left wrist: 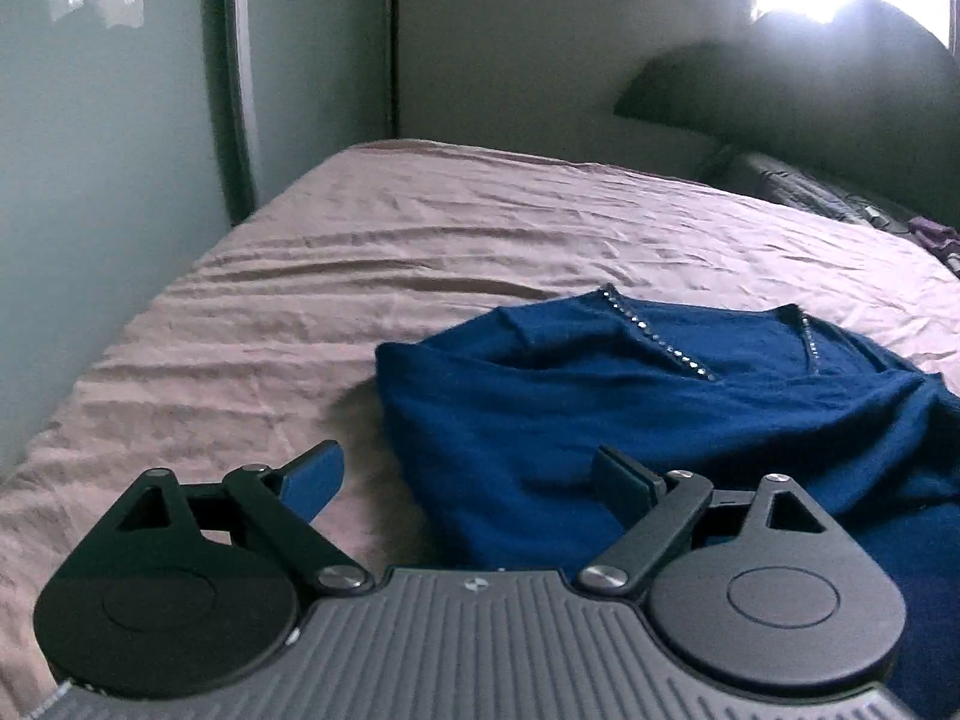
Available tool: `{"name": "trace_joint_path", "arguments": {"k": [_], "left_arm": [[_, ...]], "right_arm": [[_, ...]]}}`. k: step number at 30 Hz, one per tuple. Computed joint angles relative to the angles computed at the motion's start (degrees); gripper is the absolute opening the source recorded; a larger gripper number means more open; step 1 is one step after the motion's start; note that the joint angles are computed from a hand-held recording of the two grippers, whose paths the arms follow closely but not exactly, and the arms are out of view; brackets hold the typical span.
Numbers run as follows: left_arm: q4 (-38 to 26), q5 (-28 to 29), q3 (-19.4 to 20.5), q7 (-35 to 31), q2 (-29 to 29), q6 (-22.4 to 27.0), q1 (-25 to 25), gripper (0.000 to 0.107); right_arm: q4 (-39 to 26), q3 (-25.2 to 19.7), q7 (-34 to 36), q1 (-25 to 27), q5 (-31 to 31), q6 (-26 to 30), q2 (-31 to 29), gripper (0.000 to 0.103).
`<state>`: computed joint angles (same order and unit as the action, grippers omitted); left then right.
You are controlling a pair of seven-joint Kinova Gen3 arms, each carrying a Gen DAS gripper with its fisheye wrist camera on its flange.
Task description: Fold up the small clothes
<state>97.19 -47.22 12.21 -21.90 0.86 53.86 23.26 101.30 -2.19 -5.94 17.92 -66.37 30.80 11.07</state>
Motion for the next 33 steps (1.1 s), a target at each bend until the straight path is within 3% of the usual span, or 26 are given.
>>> {"name": "trace_joint_path", "arguments": {"k": [2, 4, 7, 10, 13, 15, 18, 21, 23, 25, 28, 29, 31, 33], "left_arm": [[0.39, 0.01, -0.04, -0.82, -0.27, -1.17, -0.14, 0.093], [-0.06, -0.25, 0.18, -2.40, 0.56, -0.64, -0.05, 0.095], [-1.83, -1.82, -0.09, -4.32, 3.87, 3.39, 1.35, 0.096], [-2.04, -3.24, -2.74, -2.75, 6.26, 7.13, 3.73, 0.096], [0.14, -0.46, -3.59, -1.07, 3.64, 4.76, 1.90, 0.097], [0.83, -0.61, -3.14, 0.49, 2.14, 4.55, 1.54, 0.094], [0.93, -3.59, -1.54, 3.13, 1.43, 3.87, 2.07, 0.095], [0.22, -0.73, -0.08, 0.75, 1.51, -0.42, 0.52, 0.096], [-1.47, 0.71, 0.38, -0.35, 3.18, 0.84, 0.94, 0.095], [-3.07, -0.17, -1.62, 0.80, 5.10, 5.20, 5.30, 0.095], [-1.38, -3.44, -0.25, 4.00, 4.58, 7.19, 7.82, 0.097], [-0.61, -4.23, 0.21, 3.96, 4.42, 6.84, 8.19, 0.100], [-0.71, -4.88, 0.48, 1.71, 5.59, 7.79, 8.83, 0.101], [-1.78, -4.73, -0.54, 1.55, 7.24, 10.84, 10.36, 0.100]], "right_arm": [[-0.77, 1.98, -0.44, 1.57, -3.46, 4.31, -0.12, 0.068], [-1.65, -0.29, 0.18, 5.22, -3.19, 8.97, 0.27, 0.068], [-4.49, -7.25, -2.07, 10.17, 3.01, 15.96, 2.86, 0.066], [-7.40, -5.87, -5.07, 6.17, 10.00, 20.36, 5.64, 0.069], [-7.29, -0.02, -8.79, -0.24, 14.72, 16.55, 5.91, 0.070], [-5.73, 0.33, -11.14, 0.25, 13.38, 15.04, 3.80, 0.070], [-5.94, -5.87, -9.39, 7.28, 8.03, 19.59, 3.94, 0.070], [-7.72, -10.01, -9.22, 8.59, 10.08, 22.17, 6.09, 0.073], [-7.25, -9.19, -11.65, 5.31, 14.51, 19.68, 6.13, 0.073], [-5.03, -7.93, -14.40, 3.88, 15.93, 15.92, 4.27, 0.073], [-0.90, -9.73, -12.51, 7.66, 11.70, 16.44, 0.44, 0.075], [-0.41, -9.03, -10.44, 7.68, 10.67, 17.54, 0.23, 0.085], [1.31, -6.34, -7.16, 4.52, 11.08, 17.00, -0.60, 0.091], [3.59, -2.42, -6.89, -0.79, 12.99, 13.01, -1.38, 0.091]]}}
